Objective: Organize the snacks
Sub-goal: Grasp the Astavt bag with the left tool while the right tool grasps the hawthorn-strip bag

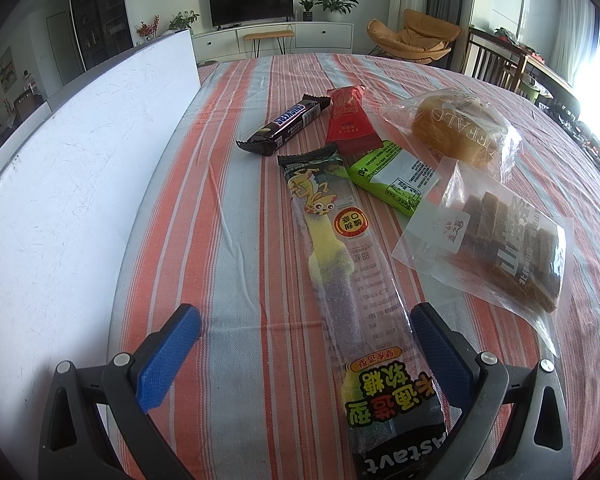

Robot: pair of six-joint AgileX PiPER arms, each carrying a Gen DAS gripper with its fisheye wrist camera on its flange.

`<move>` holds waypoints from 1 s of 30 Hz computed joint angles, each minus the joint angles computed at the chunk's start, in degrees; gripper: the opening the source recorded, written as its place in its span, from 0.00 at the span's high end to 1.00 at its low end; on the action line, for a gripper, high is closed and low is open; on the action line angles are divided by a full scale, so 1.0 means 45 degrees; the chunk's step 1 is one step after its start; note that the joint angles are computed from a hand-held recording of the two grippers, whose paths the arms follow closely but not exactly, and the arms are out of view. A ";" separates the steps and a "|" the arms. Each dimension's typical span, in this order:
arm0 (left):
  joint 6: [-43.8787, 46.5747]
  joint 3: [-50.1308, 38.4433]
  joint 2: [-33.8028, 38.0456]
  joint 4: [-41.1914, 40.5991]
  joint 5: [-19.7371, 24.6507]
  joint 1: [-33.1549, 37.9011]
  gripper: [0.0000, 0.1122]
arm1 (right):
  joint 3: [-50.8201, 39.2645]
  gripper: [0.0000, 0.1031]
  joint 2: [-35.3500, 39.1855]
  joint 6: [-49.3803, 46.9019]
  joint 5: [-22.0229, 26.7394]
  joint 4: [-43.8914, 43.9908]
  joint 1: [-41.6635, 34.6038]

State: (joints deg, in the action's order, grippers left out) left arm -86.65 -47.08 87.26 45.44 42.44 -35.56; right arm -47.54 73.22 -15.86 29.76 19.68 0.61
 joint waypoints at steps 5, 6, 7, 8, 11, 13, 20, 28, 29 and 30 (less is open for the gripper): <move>-0.0021 0.0032 -0.0007 0.0020 -0.0025 0.0004 0.08 | -0.3228 0.14 0.1751 -0.3856 0.2240 0.1070 0.2598; -0.0010 0.0026 -0.0012 0.0013 -0.0017 0.0001 0.08 | -0.3904 0.14 0.2393 -0.4078 0.2577 0.0450 0.3079; 0.0002 0.0015 -0.0015 0.0001 -0.0004 -0.0003 0.08 | -0.4437 0.15 0.3001 -0.3791 0.2610 -0.0651 0.3589; -0.0012 0.0036 -0.0017 0.0017 -0.0022 0.0003 0.08 | -0.4897 0.15 0.3616 -0.3538 0.2735 -0.1453 0.3880; -0.0004 0.0038 -0.0039 0.0002 -0.0017 -0.0005 0.08 | -0.6625 0.15 0.5484 -0.4212 0.5011 -0.0960 0.3522; 0.0069 0.0107 -0.0149 -0.0062 -0.0039 -0.0076 0.08 | -0.7043 0.14 0.5835 -0.4977 0.6384 -0.0280 0.3283; 0.2520 -0.0577 -0.0134 -0.2044 0.0372 0.0542 0.15 | -0.5973 0.15 0.4866 -0.3429 0.6045 -0.2311 0.4640; 0.5010 -0.0339 -0.1102 -0.3485 0.0118 0.0716 0.80 | -0.5898 0.41 0.4814 -0.2468 0.5948 -0.2368 0.4434; 0.5115 -0.0116 -0.1408 -0.3768 -0.0185 0.0825 0.82 | -0.5638 0.44 0.4501 -0.2142 0.5846 -0.2482 0.4303; 0.5322 0.0104 -0.1753 -0.4082 -0.0422 0.0959 0.86 | -0.5222 0.46 0.4085 -0.1909 0.5625 -0.2741 0.4169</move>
State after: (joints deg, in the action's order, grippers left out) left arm -62.70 -46.62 79.37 27.07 40.54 -31.24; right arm -71.04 91.60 -24.45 55.07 7.35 19.37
